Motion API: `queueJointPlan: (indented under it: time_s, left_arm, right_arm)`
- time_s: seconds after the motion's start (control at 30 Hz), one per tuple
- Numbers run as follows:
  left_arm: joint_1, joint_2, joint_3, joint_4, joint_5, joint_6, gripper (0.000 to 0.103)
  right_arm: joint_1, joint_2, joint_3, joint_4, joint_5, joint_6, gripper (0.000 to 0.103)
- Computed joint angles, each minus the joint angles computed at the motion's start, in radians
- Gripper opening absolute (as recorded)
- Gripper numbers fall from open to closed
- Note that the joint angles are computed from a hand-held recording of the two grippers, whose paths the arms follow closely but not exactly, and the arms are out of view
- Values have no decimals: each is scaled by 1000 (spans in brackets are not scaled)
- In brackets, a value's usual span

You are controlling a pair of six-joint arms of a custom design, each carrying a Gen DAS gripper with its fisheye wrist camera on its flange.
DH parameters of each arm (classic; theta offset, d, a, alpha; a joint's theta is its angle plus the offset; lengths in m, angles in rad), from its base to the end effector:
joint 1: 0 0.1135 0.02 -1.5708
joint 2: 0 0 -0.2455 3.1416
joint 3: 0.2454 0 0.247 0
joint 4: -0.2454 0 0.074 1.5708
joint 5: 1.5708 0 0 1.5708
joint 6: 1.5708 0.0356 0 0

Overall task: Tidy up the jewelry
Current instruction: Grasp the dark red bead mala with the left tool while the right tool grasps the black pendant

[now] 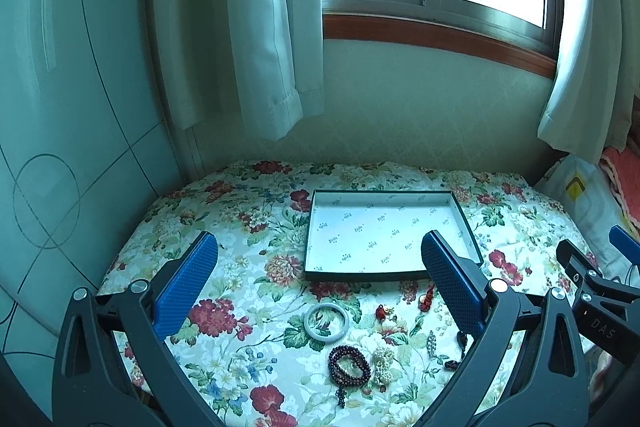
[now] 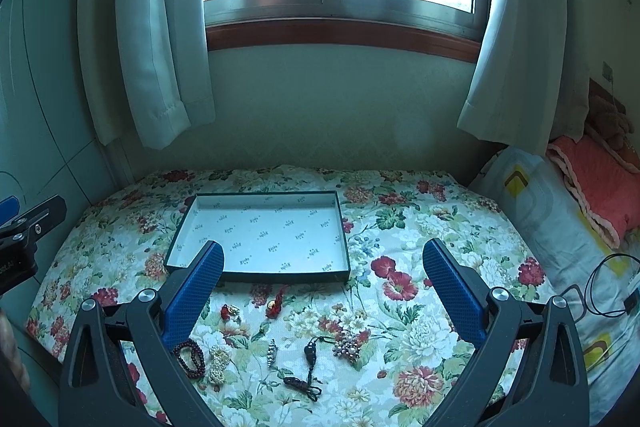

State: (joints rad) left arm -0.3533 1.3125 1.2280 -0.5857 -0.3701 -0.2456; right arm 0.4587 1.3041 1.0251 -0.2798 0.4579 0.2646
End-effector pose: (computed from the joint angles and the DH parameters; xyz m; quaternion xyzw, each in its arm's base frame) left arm 0.2720 -0.0866 0.3238 -0.0323 0.8880 0.0321 0.4576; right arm 0.2688 0.1152 0.2859 0.0269 0.8585 -0.0187 0.5117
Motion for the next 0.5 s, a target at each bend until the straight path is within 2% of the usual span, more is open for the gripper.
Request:
queueJointPlan:
  time_s: [0.23,0.5]
  left_arm:
    - [52,150,-81,68,78,-20,101]
    - [93,328,-194,205,135,-28,101]
  right_arm:
    - [-105,121,-70,66,-109,3,99]
    - [-150,311,-135,164,-195,-1,99]
